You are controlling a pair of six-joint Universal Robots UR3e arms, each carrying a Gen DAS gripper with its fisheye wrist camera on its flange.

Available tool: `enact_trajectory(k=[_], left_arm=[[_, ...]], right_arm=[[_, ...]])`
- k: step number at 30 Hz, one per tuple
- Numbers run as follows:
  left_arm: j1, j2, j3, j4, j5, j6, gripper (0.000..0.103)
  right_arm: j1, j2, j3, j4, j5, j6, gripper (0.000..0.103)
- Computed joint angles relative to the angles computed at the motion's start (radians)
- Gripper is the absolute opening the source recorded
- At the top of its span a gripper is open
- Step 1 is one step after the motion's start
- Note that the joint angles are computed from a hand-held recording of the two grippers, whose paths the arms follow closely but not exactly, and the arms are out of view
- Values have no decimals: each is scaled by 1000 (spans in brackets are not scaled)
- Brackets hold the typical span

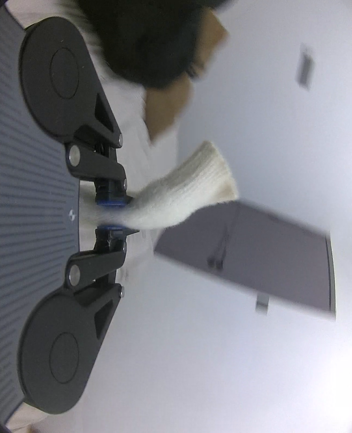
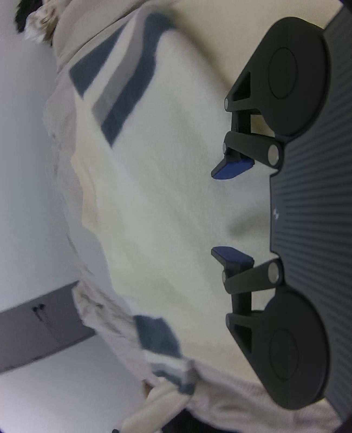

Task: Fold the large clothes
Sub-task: 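Lay the sleeve across the sweater body and open the left gripper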

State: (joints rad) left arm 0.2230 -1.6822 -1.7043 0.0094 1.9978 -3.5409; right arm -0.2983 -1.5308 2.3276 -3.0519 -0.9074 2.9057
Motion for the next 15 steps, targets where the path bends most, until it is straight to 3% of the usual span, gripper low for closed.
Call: enact_trajectory(k=[4, 7, 12, 15], left_arm=[[-252, -40, 225, -125, 144, 120, 15], [-451, -148, 444, -197, 255, 206, 15], [-669, -380, 799, -280, 326, 219, 15], [-747, -522, 997, -352, 316, 200, 15]], right_arm=[[-142, -176, 84, 93, 110, -45, 58], [-281, -347, 136, 250, 212, -124, 58], [-598, -708, 130, 887, 398, -444, 58], [-712, -772, 23, 1224, 394, -589, 60]])
